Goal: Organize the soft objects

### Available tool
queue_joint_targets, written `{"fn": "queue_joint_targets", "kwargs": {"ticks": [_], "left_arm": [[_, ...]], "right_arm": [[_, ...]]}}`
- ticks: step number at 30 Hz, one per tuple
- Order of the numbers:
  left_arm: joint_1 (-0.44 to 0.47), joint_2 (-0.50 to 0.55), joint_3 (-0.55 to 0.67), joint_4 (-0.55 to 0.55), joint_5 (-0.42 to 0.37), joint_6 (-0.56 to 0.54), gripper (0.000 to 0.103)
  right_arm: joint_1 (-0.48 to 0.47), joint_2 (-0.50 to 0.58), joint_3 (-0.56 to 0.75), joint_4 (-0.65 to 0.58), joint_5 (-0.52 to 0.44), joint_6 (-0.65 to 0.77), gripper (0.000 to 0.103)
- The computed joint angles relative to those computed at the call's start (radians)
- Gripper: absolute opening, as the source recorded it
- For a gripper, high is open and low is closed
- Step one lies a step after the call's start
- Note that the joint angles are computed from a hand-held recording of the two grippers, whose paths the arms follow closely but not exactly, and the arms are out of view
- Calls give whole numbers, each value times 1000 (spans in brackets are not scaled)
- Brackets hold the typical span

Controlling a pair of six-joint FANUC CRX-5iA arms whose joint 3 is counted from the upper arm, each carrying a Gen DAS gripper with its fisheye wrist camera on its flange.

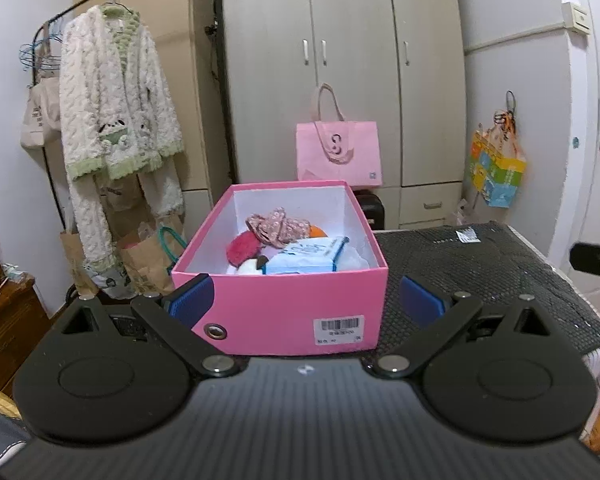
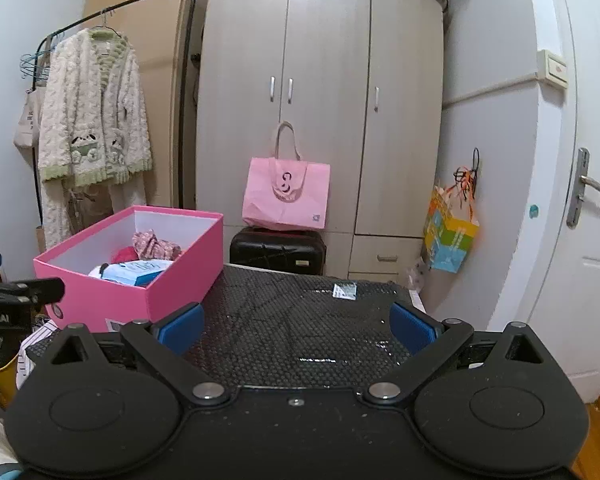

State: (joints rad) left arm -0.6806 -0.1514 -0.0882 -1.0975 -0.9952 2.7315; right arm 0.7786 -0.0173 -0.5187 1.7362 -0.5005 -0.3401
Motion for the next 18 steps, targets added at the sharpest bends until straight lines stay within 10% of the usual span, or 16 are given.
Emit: {"fn": "queue_joint_targets", "kwargs": {"ticks": [18], "left_arm": [[-51,7,-15,-87,-32,66,101]], "right_arm": [[13,9,2,-56,-30,14,101]]}}
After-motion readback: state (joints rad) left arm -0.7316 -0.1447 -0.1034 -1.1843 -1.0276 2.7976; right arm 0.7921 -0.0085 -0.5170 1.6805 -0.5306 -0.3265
